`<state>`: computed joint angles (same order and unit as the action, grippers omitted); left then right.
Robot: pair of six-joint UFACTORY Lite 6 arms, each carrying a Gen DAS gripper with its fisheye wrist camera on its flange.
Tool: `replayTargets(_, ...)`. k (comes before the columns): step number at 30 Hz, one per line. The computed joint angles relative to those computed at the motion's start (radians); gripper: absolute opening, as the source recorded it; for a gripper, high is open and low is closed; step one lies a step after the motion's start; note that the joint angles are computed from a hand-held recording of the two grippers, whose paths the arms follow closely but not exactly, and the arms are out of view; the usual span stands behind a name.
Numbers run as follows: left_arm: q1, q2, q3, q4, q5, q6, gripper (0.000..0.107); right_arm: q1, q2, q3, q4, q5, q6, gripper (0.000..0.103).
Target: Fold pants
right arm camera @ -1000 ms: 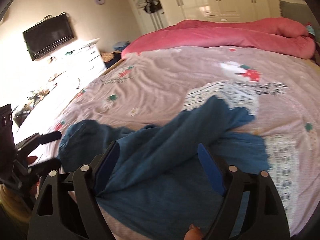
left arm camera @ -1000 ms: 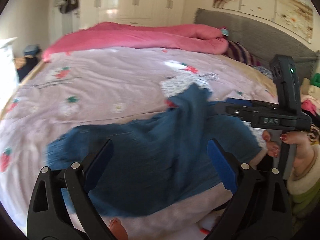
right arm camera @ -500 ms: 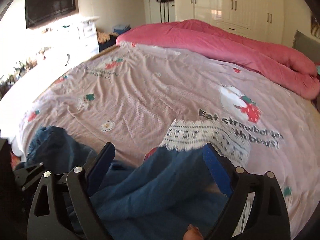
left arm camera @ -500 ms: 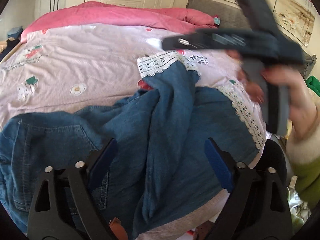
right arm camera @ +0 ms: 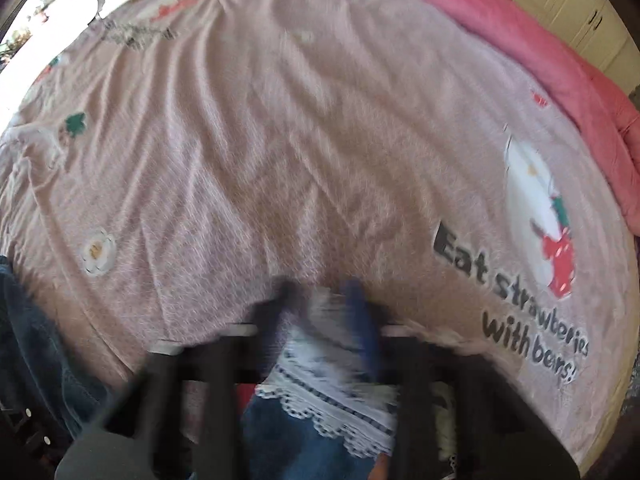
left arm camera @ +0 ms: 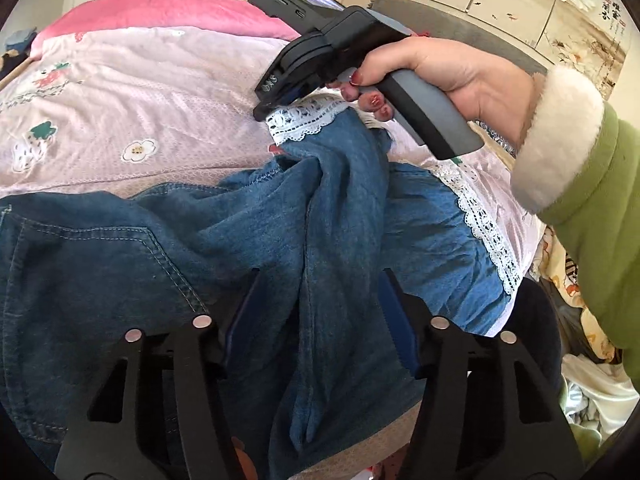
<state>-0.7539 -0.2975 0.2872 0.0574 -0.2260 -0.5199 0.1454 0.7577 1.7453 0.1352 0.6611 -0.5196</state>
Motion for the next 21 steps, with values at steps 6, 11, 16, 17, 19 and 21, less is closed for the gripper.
replayTargets(6, 0.023, 0.011, -0.004, 0.079, -0.011, -0.074, 0.046, -0.201, -0.285, -0.272, 0.447, 0.009, -0.416, 0.012)
replayTargets(11, 0.011, 0.021, 0.002, 0.0, -0.009, 0.002, 0.039, -0.486, -0.517, -0.47, 0.706, 0.185, -0.699, 0.012)
replayTargets(16, -0.022, 0.071, 0.029, -0.129, -0.017, 0.097, 0.029, -0.777, -0.61, -0.575, 0.777, 0.379, -0.866, 0.0)
replayTargets(17, -0.034, 0.076, 0.036, -0.194, -0.013, 0.153, 0.029, -0.833, -0.612, -0.591, 0.776, 0.416, -0.901, 0.0)
replayTargets(19, -0.063, 0.085, 0.047, -0.335, -0.009, 0.276, 0.028, -0.907, -0.631, -0.643, 0.764, 0.415, -0.984, 0.0)
replayTargets(21, -0.076, 0.088, 0.055, -0.416, -0.002, 0.348, 0.028, -0.954, -0.612, -0.661, 0.764, 0.441, -1.027, 0.001)
